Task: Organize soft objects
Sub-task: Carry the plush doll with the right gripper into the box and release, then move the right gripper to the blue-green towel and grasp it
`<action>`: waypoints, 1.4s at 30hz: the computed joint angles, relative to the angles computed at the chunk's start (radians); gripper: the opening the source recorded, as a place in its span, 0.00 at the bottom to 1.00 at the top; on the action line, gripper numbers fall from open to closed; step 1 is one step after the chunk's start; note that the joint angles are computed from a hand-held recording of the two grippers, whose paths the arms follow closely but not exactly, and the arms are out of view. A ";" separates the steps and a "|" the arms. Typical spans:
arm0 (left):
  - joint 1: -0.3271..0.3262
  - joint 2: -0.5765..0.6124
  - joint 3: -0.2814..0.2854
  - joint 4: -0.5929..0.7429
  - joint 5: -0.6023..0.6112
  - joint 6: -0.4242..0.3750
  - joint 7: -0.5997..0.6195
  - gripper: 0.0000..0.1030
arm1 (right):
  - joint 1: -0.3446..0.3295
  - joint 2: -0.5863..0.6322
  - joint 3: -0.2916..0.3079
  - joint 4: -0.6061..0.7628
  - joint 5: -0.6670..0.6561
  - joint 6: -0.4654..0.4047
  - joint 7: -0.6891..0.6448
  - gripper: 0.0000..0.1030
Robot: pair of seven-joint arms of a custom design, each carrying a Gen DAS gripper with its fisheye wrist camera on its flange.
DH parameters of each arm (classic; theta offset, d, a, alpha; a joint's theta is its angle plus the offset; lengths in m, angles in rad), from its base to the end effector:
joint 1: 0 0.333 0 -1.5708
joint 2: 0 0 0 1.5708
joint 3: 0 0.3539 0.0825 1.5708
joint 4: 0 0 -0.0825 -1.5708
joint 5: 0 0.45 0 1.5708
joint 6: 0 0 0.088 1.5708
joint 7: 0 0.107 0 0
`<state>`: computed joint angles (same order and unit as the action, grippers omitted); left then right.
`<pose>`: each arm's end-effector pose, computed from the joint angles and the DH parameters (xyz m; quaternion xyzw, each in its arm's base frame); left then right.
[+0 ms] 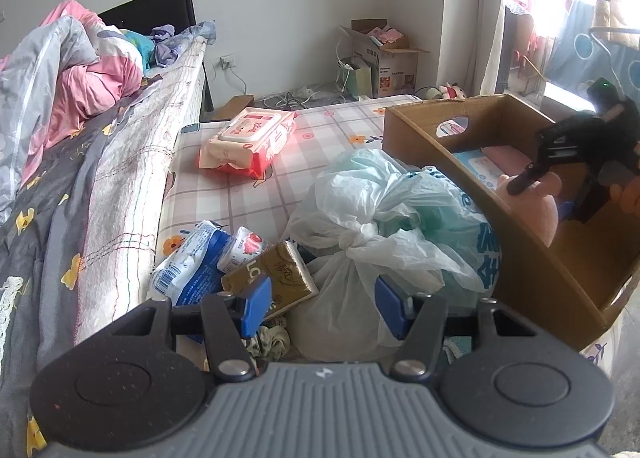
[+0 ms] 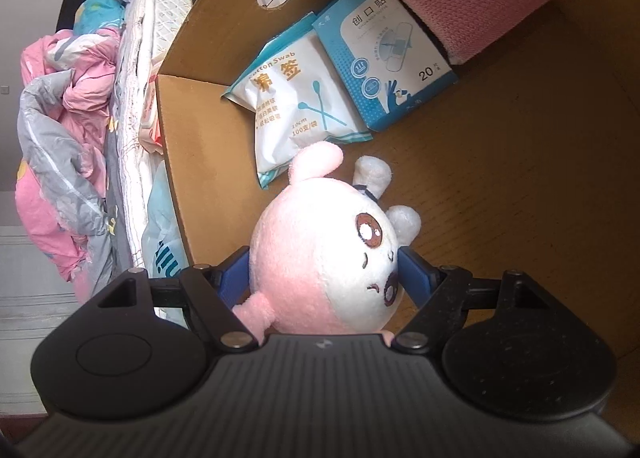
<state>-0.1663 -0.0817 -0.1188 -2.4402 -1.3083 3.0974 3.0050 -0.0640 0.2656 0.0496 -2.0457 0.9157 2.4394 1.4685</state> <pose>0.5242 -0.0701 0.3689 -0.4995 0.7804 -0.2959 0.2323 0.6617 -0.0089 0.3160 -0.4426 0.8387 0.1659 0.2704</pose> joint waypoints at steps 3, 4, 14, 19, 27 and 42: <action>0.008 0.005 0.003 0.001 0.020 -0.008 -0.020 0.57 | 0.012 0.004 -0.011 0.008 -0.061 -0.002 0.074 0.75; 0.010 0.005 0.004 0.000 0.024 -0.010 -0.025 0.57 | 0.012 0.011 -0.010 0.014 -0.064 -0.002 0.090 0.75; 0.020 -0.007 0.018 -0.008 -0.026 -0.021 0.016 0.57 | -0.006 0.080 0.039 0.078 -0.045 0.050 0.182 0.81; 0.025 -0.016 0.017 -0.020 -0.070 -0.031 0.062 0.57 | -0.011 0.003 0.054 0.000 0.037 0.127 0.088 0.81; 0.033 -0.082 0.029 -0.105 -0.022 -0.150 0.003 0.58 | 0.025 -0.185 0.031 -0.166 0.407 0.147 -0.388 0.81; 0.013 -0.157 0.049 -0.219 -0.033 -0.316 0.018 0.59 | 0.227 -0.522 -0.083 -0.492 0.605 -0.069 -0.661 0.78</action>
